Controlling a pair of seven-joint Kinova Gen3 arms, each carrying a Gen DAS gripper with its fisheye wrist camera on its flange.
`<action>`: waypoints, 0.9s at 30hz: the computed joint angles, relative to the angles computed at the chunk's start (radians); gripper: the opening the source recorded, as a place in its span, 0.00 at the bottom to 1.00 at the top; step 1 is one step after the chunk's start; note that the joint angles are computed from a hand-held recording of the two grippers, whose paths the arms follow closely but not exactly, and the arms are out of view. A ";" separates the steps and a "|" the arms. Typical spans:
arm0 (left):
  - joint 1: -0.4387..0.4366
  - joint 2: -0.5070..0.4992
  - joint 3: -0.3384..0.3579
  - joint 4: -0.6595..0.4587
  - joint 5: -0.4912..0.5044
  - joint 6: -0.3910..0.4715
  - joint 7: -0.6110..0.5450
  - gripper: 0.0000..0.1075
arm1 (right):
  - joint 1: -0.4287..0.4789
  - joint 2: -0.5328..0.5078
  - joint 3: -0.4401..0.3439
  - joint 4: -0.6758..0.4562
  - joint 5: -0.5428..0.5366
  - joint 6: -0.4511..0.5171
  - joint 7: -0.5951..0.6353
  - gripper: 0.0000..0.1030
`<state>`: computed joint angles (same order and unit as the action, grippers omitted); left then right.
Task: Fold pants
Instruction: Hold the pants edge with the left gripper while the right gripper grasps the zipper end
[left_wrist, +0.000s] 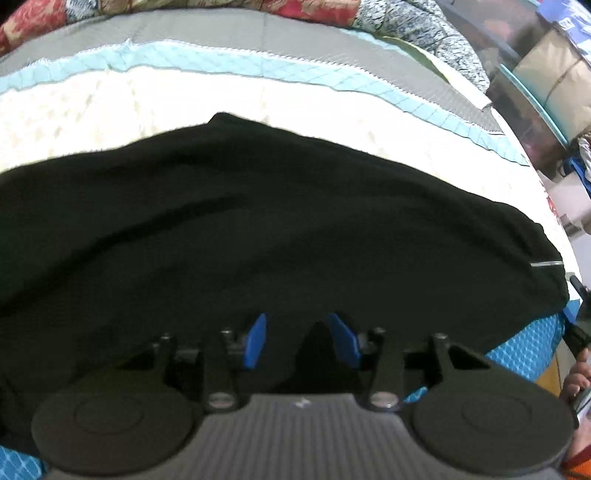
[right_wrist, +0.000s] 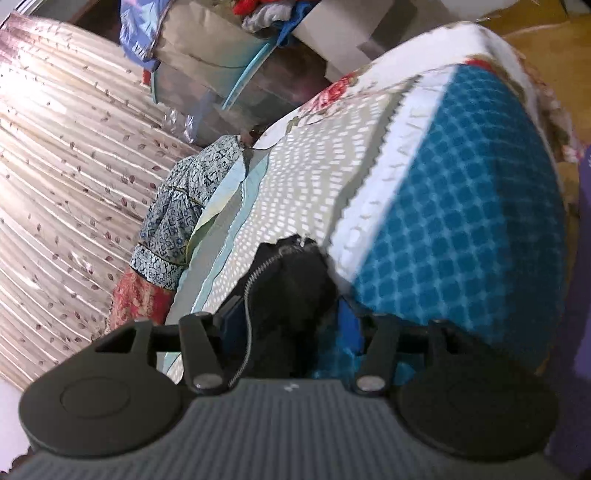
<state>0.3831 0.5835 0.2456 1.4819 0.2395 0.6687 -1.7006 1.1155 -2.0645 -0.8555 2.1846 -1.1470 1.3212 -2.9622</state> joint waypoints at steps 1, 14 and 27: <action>0.001 0.000 -0.006 0.002 -0.002 0.001 0.007 0.39 | 0.012 0.015 -0.010 0.008 -0.011 -0.011 0.036 0.56; 0.020 0.005 -0.013 -0.005 -0.029 -0.003 0.052 0.40 | 0.119 0.181 -0.104 -0.021 -0.075 -0.118 0.422 0.36; -0.074 -0.043 0.038 0.078 0.073 -0.055 -0.032 0.40 | 0.122 0.407 -0.271 -0.455 0.004 -0.279 0.804 0.23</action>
<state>0.3091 0.5408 0.2840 1.5597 0.3121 0.6136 -1.7323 1.2374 -1.6579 -1.1262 1.7295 -1.1431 1.0423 -2.1584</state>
